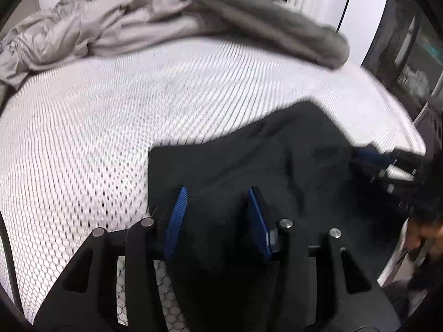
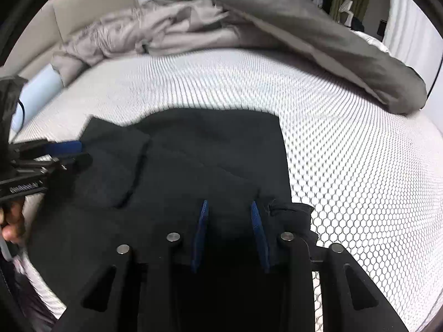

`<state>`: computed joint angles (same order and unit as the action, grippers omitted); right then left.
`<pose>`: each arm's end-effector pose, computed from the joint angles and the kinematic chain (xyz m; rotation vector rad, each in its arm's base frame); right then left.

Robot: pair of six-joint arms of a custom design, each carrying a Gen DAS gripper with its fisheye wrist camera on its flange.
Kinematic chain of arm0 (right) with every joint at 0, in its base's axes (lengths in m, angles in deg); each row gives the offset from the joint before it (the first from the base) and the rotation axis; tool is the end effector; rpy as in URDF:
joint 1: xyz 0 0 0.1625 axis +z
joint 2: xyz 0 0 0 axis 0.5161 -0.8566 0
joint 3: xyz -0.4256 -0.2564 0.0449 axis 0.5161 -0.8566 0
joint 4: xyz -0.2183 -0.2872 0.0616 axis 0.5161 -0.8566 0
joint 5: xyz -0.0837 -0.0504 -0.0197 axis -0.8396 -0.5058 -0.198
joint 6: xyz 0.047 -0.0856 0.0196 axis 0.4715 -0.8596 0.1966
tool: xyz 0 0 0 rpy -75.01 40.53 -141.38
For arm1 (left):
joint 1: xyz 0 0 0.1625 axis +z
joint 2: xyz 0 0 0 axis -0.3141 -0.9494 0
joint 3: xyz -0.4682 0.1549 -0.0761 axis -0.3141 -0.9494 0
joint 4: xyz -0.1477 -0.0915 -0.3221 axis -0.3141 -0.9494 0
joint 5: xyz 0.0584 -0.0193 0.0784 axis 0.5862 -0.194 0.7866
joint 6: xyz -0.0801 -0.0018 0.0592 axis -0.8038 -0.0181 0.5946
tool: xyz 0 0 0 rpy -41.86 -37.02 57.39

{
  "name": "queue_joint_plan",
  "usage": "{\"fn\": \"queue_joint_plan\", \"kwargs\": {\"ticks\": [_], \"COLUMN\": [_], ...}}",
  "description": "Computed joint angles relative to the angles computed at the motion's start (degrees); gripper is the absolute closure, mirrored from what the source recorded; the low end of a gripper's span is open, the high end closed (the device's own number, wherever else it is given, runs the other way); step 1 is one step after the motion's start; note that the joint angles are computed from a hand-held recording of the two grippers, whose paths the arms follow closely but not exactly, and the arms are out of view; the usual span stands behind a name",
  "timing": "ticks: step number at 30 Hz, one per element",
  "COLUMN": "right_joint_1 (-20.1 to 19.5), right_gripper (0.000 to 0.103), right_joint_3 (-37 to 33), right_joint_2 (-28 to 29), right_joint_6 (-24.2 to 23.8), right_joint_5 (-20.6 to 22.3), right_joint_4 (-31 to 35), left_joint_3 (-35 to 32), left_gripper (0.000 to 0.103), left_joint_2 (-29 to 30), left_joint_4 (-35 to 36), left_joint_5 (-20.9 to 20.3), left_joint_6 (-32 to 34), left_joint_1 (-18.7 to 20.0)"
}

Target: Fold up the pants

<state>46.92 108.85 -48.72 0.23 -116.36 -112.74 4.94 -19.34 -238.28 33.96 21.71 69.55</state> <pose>-0.0303 -0.6609 0.2987 0.8893 -2.2982 0.5610 -0.3344 -0.7506 -0.0552 0.2954 2.3669 -0.8847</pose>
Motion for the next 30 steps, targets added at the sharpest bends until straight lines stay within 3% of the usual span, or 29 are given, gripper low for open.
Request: {"fn": "queue_joint_plan", "kwargs": {"ticks": [3,5,7,8,12,14,17,19,23,26,28,30], "right_joint_1": [0.95,2.54,3.43,3.14,2.0,0.99,0.55,0.93,0.27,-2.87,-4.1,-4.41], "right_gripper": [0.063,0.063,0.061,0.062,0.062,0.062,0.061,0.06,0.06,0.062,0.063,0.062], "right_joint_3": [2.01,1.44,-1.0,-1.21,0.78,3.7,7.87,10.43,12.61,11.91,12.11,15.7], "right_joint_2": [-0.61,1.82,5.56,6.95,5.86,3.24,-0.16,-1.3,0.71,-2.22,-4.72,-6.61], "right_joint_6": [0.11,-0.27,-0.61,-2.65,-5.6,-6.0,-4.67,-4.53,-9.32,-7.58,-5.57,-5.01], "right_joint_5": [2.09,-0.15,-6.22,-8.92,-9.13,-5.59,0.01,3.57,-0.9,2.1,5.29,8.03], "right_joint_4": [0.93,-0.3,-1.37,-4.19,-10.06,-9.82,-5.99,-2.65,-6.55,-5.44,-1.87,-4.51], "left_joint_3": [-4.64,-8.66,-11.6,-10.99,-5.89,-1.88,5.09,5.41,7.86,12.02,14.83,16.91], "left_gripper": [0.06,0.06,0.06,0.06,0.06,0.06,0.06,0.059,0.056,0.055,0.055,0.054], "left_joint_2": [1.9,3.35,4.68,4.47,2.44,1.23,-0.03,0.62,0.39,-1.6,-2.32,-2.49], "left_joint_4": [2.36,8.46,11.37,10.66,10.16,6.88,-2.72,-0.06,0.73,-1.75,-4.02,-8.55], "left_joint_5": [-0.16,-0.11,0.01,-0.04,3.26,3.79,-0.98,-2.97,-2.09,-2.17,1.48,-0.81], "left_joint_6": [0.09,-2.61,-1.77,-0.64,-2.94,-4.34,0.64,0.43,0.84,-1.36,-4.36,-3.33], "left_joint_1": [0.24,1.13,1.78,1.72,0.3,-1.22,-3.54,-4.25,-4.63,-5.08,-6.04,-6.76]}}
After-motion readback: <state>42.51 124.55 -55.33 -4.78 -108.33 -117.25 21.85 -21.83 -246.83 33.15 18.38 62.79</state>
